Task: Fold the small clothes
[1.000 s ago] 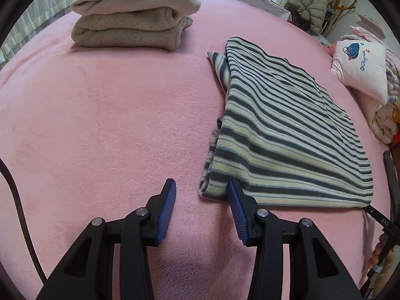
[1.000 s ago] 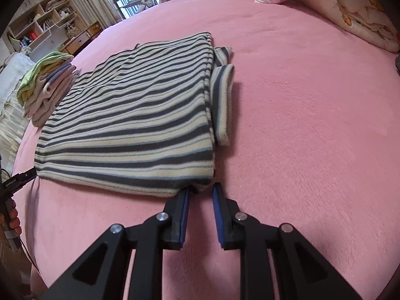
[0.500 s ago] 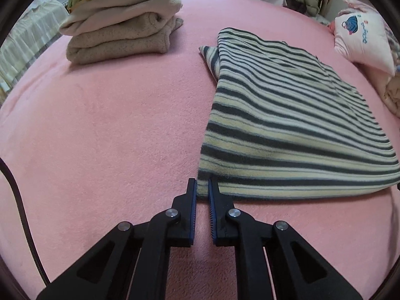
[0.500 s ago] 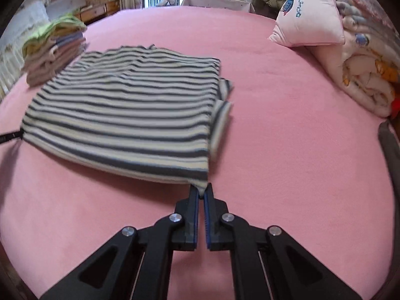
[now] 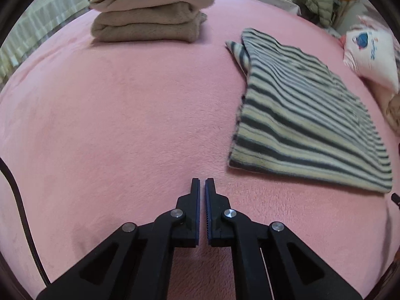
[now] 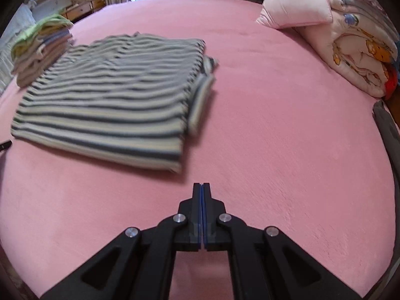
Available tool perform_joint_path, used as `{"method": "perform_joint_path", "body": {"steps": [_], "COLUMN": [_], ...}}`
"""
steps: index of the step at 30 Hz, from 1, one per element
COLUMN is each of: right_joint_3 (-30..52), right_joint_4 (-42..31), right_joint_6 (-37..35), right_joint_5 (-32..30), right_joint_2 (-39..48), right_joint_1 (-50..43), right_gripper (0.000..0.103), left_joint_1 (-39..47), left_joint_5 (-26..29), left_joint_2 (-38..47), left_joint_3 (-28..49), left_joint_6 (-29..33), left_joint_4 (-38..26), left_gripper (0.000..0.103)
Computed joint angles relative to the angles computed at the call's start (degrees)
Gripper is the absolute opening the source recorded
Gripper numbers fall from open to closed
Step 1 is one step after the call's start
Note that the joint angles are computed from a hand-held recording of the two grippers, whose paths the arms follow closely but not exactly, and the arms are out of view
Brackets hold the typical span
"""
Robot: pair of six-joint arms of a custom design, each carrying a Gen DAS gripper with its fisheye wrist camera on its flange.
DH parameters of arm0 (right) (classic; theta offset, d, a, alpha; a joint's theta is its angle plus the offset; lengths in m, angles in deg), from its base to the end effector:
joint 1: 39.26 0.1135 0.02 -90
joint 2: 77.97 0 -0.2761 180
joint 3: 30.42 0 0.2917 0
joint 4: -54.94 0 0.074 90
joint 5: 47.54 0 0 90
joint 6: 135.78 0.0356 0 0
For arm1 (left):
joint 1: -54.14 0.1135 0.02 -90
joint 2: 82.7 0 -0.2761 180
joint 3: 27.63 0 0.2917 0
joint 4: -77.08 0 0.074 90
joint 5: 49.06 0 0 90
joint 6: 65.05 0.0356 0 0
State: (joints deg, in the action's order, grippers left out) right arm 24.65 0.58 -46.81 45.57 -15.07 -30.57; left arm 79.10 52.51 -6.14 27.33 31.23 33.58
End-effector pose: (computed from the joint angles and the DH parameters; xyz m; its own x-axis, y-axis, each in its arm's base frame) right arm 0.2319 0.0335 0.2227 -0.8719 -0.1514 -0.4656 -0.1415 0.9883 -0.0564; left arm 0.2504 0.1087 0.1759 -0.8542 -0.2794 -0.4384 -0.2449 0.9601 -0.1348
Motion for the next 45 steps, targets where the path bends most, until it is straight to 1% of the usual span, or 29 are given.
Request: {"method": "perform_joint_path", "body": {"steps": [4,6,8,10,11,14,16,19,22,23,25,27,28,30,32,33,35,36,37,38,41,42,43,45], "right_joint_3": [3.1,5.1,7.5,11.2,12.9,19.3,25.5,33.0,41.2,44.5,48.5,53.3,55.0,57.5,57.3,56.7,56.2,55.9,55.4,54.9,52.7,51.6,50.8,47.4], "right_joint_4": [0.9,1.9,3.1,4.4,4.7,6.9,8.0,8.9,9.1,8.6,8.1,6.1,5.3,3.7,4.0,4.3,4.1,3.9,3.9,3.8,4.3,4.3,4.6,5.9], "right_joint_6": [2.7,3.9,4.9,6.4,7.2,9.8,11.9,14.5,15.9,16.0,15.6,14.5,13.8,12.2,11.1,10.6,9.7,9.4,9.7,10.5,11.6,12.1,12.2,13.0], "right_joint_5": [-0.8,-1.1,-1.7,-1.5,-1.6,-2.8,-4.5,-7.5,-11.8,-13.4,-14.7,-13.4,-11.5,-8.3,-7.1,-7.4,-3.7,-3.1,-4.6,-3.2,-1.5,0.6,1.1,0.4], "right_joint_2": [1.2,3.0,5.8,10.8,12.9,21.2,28.4,36.5,45.2,48.6,52.9,57.7,59.4,62.1,62.4,62.1,61.6,61.5,61.1,60.6,58.5,57.3,56.6,53.3], "right_joint_1": [3.4,4.6,5.8,7.4,8.1,9.9,10.8,11.9,13.1,13.6,14.3,14.8,14.9,13.8,11.6,9.9,7.5,5.8,3.8,2.7,1.1,1.2,1.2,1.1], "right_gripper": [0.000,0.000,0.000,0.000,0.000,0.000,0.000,0.000,0.000,0.000,0.000,0.000,0.000,0.000,0.000,0.000,0.000,0.000,0.000,0.000,0.000,0.000,0.000,0.000], "left_joint_1": [-0.3,-2.6,-6.1,-10.8,-12.9,-19.1,-21.8,-24.3,-25.3,-25.7,-25.9,-26.1,-25.8,-24.6,-22.8,-21.7,-20.3,-19.9,-19.7,-19.6,-19.6,-19.7,-19.8,-19.6], "left_joint_5": [0.4,0.1,-1.0,-3.2,-3.7,-6.3,-6.5,-6.1,-5.8,-6.1,-7.8,-11.8,-13.1,-13.5,-11.3,-9.5,-7.6,-7.1,-6.6,-6.5,-7.1,-7.8,-8.4,-9.0], "left_joint_2": [-1.7,-1.4,0.4,4.4,6.7,15.3,22.4,31.6,37.6,39.5,42.8,46.3,47.7,48.5,48.2,47.9,48.1,48.2,48.4,48.4,47.7,47.1,46.2,43.9], "left_joint_3": [2.9,5.4,8.3,12.5,14.7,22.3,28.9,38.6,45.0,46.9,49.9,53.3,54.6,54.8,54.1,53.7,53.8,54.0,54.3,54.4,53.8,53.3,52.6,50.9], "left_joint_6": [-1.1,-2.1,-2.9,-3.8,-3.9,-4.6,-5.9,-8.6,-10.5,-10.7,-10.2,-9.1,-8.5,-7.5,-5.9,-5.0,-4.1,-3.9,-3.9,-4.1,-4.9,-5.2,-5.5,-6.0], "left_joint_4": [-1.0,-0.5,0.4,1.4,1.6,2.6,1.7,-0.1,-0.9,-1.1,-1.9,-3.8,-4.5,-3.5,-2.8,-2.6,-2.3,-2.3,-2.5,-2.4,-2.0,-1.9,-1.8,-1.8], "left_gripper": [0.008,0.013,0.022,0.030,0.031,0.032,0.032,0.032,0.032,0.032,0.032,0.032,0.031,0.031,0.023,0.021,0.013,0.013,0.013,0.013,0.013,0.013,0.013,0.015]}}
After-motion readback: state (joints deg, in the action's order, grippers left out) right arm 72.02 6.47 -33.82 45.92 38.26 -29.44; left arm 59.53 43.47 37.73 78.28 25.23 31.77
